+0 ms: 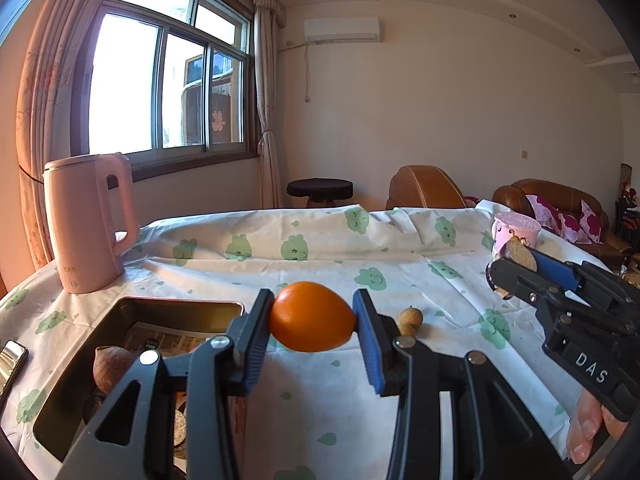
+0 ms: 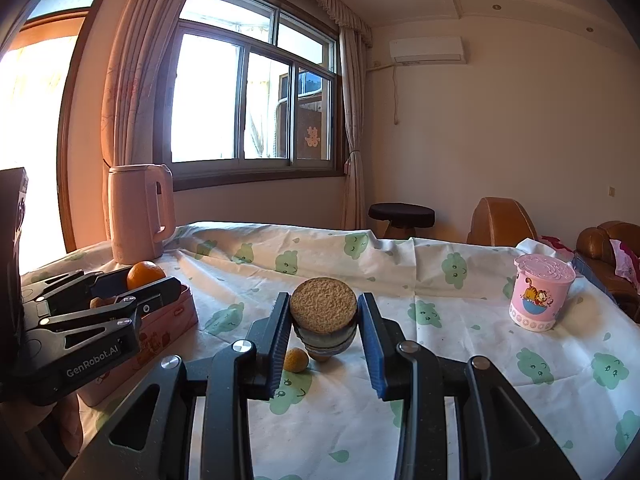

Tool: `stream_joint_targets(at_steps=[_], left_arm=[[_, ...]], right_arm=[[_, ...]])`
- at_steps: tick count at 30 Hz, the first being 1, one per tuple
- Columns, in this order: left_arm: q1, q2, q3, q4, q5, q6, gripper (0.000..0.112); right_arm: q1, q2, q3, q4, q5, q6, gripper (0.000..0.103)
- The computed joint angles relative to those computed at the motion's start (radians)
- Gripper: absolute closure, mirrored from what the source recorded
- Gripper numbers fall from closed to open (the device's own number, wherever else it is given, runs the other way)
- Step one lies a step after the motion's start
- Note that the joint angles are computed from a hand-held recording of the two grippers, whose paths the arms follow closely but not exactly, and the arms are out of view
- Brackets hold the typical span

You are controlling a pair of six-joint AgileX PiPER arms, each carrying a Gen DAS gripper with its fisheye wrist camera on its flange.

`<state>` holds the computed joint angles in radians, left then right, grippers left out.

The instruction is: Organize fruits

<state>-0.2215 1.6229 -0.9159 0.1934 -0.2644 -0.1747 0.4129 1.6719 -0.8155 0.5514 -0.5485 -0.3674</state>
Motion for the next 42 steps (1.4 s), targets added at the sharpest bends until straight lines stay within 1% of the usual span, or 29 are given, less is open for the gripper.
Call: stream_joint_targets(at_steps=[3,10,25,28,33,37,42], left_arm=[[0.01,-0.008,0.006,0.06,0.008,-0.058,0.07],[0.044,-0.023,0.018,0.265,0.008,-0.255,0.07],[0.147,-0.073,0.071,0.543,-0.022,-0.506,0.07],[0.183,-0.088,0.084,0.609,-0.032,-0.566,0.07],[0.26,-0.111,0.102,0.68,-0.049,-0.618,0.07],[0.324,-0.114,0.101,0.766,-0.06,-0.688,0.07],[0.399,-0.104,0.101,0.832,-0.076,-0.744,0.07]], right_arm=[[0.005,-0.001,-0.003,0.015,0.011,-0.006,0.067],[0.061,0.008,-0.028,0.105,0.014,-0.1,0.067],[0.134,0.042,-0.128,0.16,0.088,-0.171,0.067],[0.151,0.056,-0.157,0.166,0.109,-0.184,0.067],[0.19,0.086,-0.219,0.192,0.137,-0.225,0.067],[0.219,0.111,-0.265,0.215,0.154,-0.259,0.067],[0.249,0.14,-0.31,0.24,0.171,-0.298,0.067]])
